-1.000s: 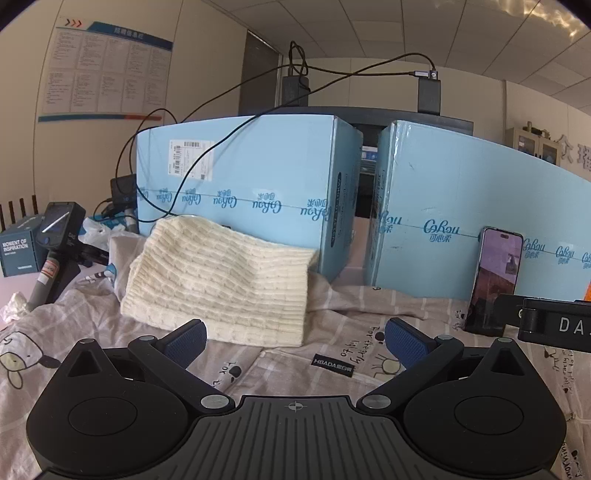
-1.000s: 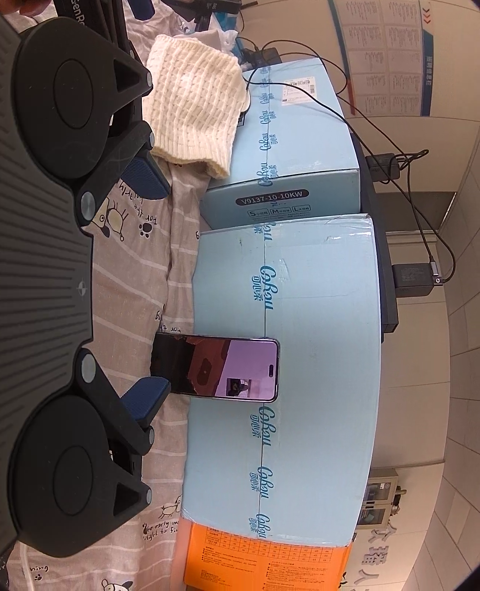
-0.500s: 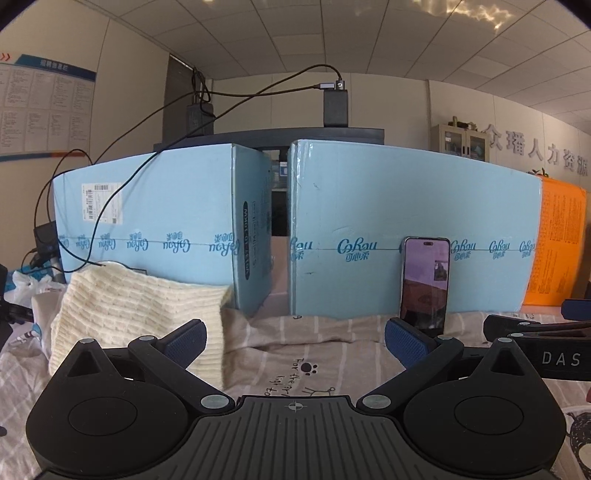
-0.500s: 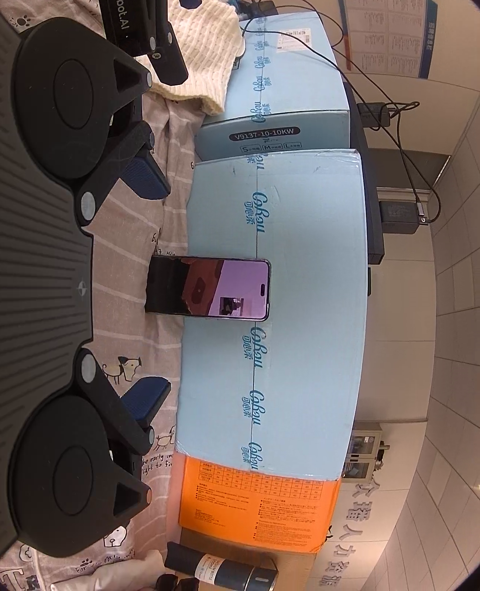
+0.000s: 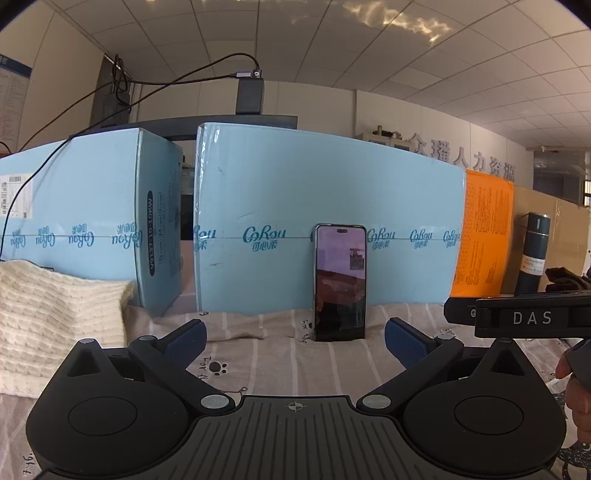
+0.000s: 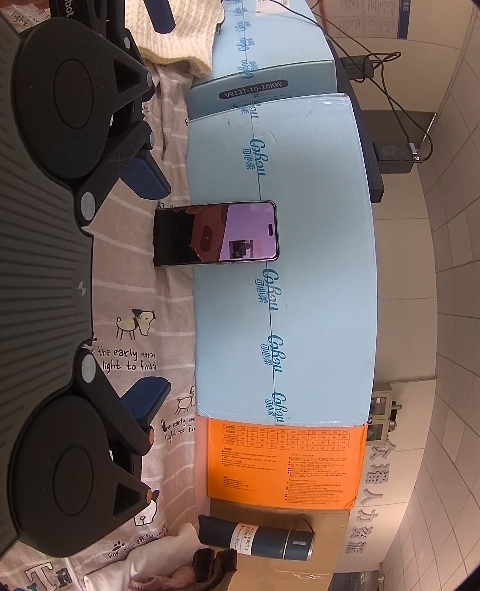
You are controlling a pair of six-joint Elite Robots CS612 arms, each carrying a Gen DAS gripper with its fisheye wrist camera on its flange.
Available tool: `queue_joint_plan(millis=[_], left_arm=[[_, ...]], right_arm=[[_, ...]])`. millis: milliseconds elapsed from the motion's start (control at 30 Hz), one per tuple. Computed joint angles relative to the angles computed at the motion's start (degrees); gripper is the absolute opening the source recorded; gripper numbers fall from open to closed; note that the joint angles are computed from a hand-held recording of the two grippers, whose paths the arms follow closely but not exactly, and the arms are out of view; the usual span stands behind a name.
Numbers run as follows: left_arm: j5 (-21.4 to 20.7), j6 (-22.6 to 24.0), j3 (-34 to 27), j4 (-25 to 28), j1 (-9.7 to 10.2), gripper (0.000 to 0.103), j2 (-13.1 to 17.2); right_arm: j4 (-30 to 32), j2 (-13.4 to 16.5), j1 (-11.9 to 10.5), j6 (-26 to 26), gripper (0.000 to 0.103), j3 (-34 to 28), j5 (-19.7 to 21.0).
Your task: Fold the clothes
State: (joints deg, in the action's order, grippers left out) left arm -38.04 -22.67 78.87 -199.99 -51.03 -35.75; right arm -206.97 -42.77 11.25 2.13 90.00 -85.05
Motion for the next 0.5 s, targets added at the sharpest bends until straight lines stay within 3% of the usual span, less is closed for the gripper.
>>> queue_joint_plan(millis=[300,500], left_arm=[[-3.52,5.81,-1.37,-7.99,0.03,0.103,1.68],[-13.85,2.18,0.6,-6.29,0.76,0.103,0.01]], right_arm=[[-4.2,-0.01,-0.81,2.65,0.103,0.81,1.32],[-8.57,-0.95,-2.19,5.57,0.103,3.11,1.54]])
